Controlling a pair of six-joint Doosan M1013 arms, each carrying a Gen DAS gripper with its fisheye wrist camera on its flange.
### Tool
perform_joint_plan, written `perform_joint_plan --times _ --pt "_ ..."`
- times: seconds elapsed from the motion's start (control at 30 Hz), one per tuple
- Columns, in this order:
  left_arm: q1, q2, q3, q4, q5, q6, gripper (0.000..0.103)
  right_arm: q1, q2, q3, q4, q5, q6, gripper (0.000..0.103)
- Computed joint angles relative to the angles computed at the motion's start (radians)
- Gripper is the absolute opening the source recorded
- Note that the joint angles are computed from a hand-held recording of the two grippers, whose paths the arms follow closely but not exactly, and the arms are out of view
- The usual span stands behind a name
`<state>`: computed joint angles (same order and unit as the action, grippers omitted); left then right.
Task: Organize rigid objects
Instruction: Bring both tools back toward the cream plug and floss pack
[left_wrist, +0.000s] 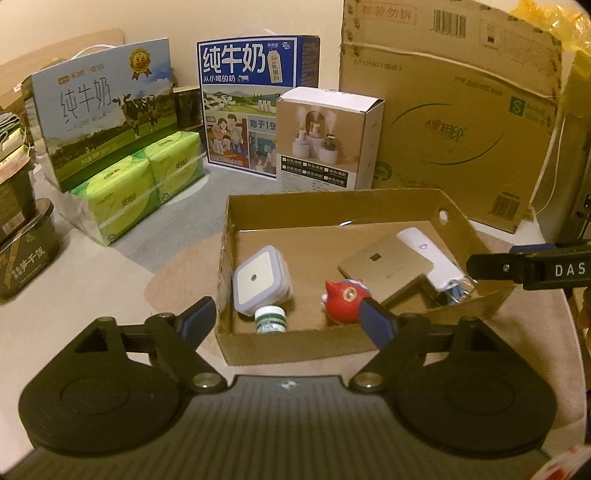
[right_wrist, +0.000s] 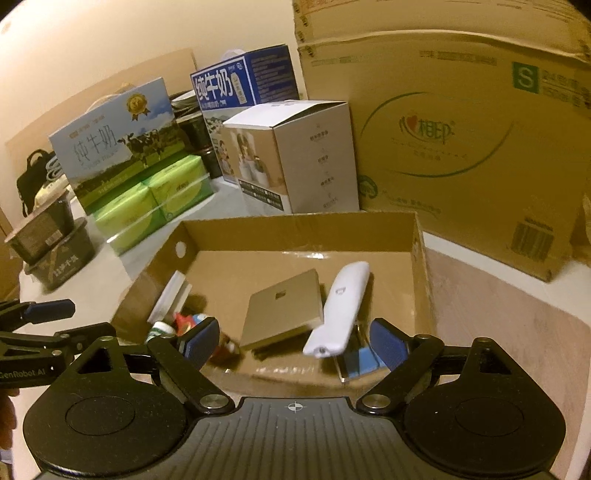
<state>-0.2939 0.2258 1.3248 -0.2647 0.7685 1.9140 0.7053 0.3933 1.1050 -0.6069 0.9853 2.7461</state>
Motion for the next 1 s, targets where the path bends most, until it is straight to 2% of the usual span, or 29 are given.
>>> perform_joint_plan --times 0.17,0.4,0.6,1.0 --pt "0.001 -0.035 0.037 -0.010 0.004 -0.007 0.089 0.025 -0.028 0.031 -0.015 0.016 0.034 0.088" --pt "0.000 -0.096 0.112 -0.051 -0.032 -0.036 0.094 0.070 -0.057 0.071 -0.036 0.067 0.067 0.088" --pt "-0.004 -0.144 0.172 -0.047 -0.040 -0.073 0.099 0.108 -0.088 0.126 -0.053 0.076 0.127 0.088" --pt "-0.003 -0.229 0.281 0.009 -0.072 -0.188 0.101 0.174 -0.143 0.215 -0.104 0.102 0.213 0.088"
